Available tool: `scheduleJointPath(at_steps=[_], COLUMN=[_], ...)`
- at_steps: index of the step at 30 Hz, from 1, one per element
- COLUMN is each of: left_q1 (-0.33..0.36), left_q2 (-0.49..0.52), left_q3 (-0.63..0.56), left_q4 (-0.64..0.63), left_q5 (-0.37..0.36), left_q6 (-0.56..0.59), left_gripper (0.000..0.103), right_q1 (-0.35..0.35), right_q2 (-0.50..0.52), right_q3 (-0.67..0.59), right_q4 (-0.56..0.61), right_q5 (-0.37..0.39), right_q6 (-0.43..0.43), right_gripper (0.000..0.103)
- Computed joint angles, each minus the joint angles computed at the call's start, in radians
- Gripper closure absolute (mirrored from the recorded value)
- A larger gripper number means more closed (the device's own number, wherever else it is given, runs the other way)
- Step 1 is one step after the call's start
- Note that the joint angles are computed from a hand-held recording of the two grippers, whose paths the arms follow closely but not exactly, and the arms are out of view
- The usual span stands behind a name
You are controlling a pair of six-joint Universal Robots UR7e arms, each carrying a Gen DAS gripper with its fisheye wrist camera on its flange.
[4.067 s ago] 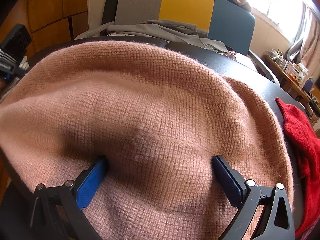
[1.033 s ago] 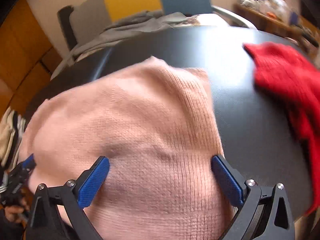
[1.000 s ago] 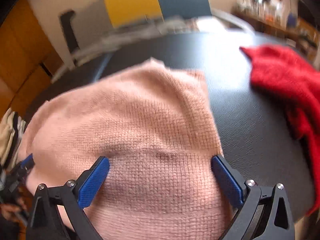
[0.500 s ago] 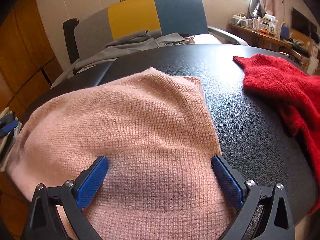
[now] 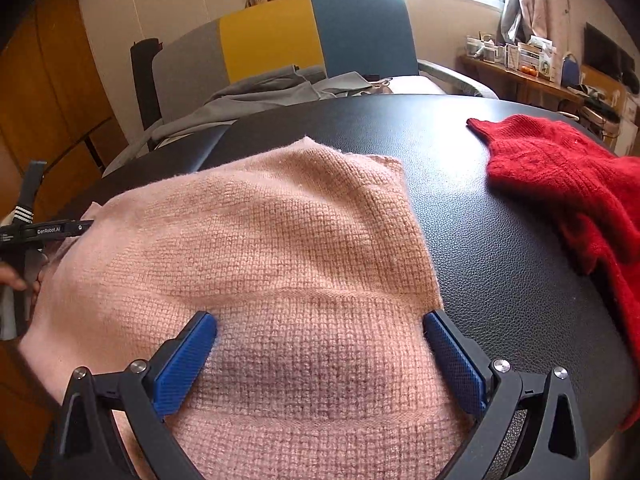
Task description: Fold clothes
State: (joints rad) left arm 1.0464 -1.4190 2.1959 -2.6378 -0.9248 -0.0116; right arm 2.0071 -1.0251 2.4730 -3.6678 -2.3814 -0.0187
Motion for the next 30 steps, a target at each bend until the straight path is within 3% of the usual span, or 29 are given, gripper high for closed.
scheduleJointPath(at_steps=[2,4,7,13,17,20,24,26,29,30], left_q1=[0.015,0.032,0.007,-0.094,-0.124,-0.105,-0.103,-0.074,0.015,0.042], left_q2=[-0.074,-0.163,-0.293,-0.494,-0.51,-0.483,-0.538,-0.556,-0.58,-0.566], left_q3=[0.025,0.054,0.114,0.254,0.302,0.304,0.346,0.302,0.25,0.221], left_q4=[-0.024,-0.049,-0.038,0.069,0.125,0.253,0.203,0.246,0.144,0.14], left_q5=[-0.07,-0.128,-0.105,-0.04,0.017,0.084,0.081,-0.002,-0.163,-0.173], left_q6=[-0.031,-0.061,-0.052,0.017,-0.023,-0.106,-0.069,-0.09,-0.057,-0.059], left_gripper=[0.01,0.01,0.01,0.01,0.01,0.009,0.008,0.01,0.01,0.006], right_q1=[-0.001,-0.003,-0.003,0.065,0.136,0.17,0.158,0.135,0.137,0.135], right_q2=[0.002,0.002,-0.001,-0.051,0.031,0.111,0.202,0.22,0.253,0.255], right_q3=[0.0,0.0,-0.005,-0.078,-0.156,-0.231,-0.299,-0.278,-0.261,-0.257], right_q4=[-0.004,-0.008,0.008,0.254,0.254,0.281,0.402,0.35,0.225,0.206], right_q5=[0.0,0.002,-0.004,-0.078,-0.061,-0.046,-0.117,-0.099,-0.108,-0.104], right_q6=[-0.004,-0.009,-0.005,0.104,0.02,-0.03,0.019,0.019,-0.061,-0.068], right_gripper=[0.0,0.0,0.0,0.0,0.0,0.0,0.0,0.0,0.0,0.0])
